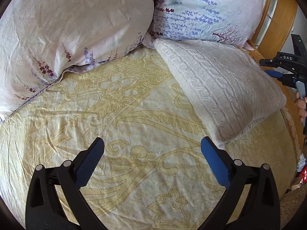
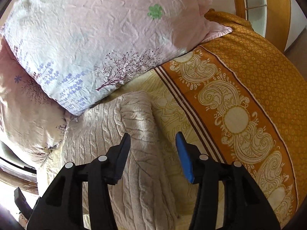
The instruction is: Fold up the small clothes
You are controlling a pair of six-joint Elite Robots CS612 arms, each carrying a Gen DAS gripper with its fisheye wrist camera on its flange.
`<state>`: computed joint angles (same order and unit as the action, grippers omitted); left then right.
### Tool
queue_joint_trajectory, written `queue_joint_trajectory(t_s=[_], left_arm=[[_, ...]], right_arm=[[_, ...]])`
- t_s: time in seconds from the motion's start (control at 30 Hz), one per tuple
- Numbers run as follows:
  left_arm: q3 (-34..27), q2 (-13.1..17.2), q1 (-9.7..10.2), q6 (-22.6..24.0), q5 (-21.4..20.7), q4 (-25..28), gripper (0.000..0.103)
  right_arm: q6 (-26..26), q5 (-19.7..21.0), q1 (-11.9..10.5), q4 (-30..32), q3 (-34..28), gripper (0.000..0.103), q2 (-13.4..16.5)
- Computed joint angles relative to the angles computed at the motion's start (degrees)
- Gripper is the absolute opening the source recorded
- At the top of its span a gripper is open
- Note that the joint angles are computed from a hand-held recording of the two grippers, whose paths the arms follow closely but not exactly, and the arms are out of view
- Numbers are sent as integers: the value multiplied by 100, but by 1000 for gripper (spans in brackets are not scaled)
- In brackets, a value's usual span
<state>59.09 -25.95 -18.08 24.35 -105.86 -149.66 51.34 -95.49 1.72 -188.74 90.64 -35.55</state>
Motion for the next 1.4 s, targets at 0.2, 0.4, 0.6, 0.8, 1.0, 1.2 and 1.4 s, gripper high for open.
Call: queue_joint_trajectory(t_s=[0.2, 0.4, 0.6, 0.8, 1.0, 1.2, 1.4], left_arm=[[97, -53, -24, 63, 14, -35, 101], [223, -116, -64, 250, -6, -93, 101], [381, -181, -110, 432, 101, -241, 101], [539, -231, -134, 476, 193, -536, 101], [662, -280, -92, 673, -373, -740, 101], [825, -272, -197, 1178, -207, -917, 101], [887, -168, -305, 1235, 158, -1470, 99]], right_arm=[[254, 393, 28, -307, 349, 54, -75], [311, 599, 94, -345, 404, 54, -33], [218, 796, 123, -562, 388, 50, 38], [171, 425, 196, -756, 388, 20, 37], [43, 189, 218, -579, 456, 18, -89], [376, 442, 165, -404, 382, 18, 50], [475, 588, 129, -504, 404, 19, 74]])
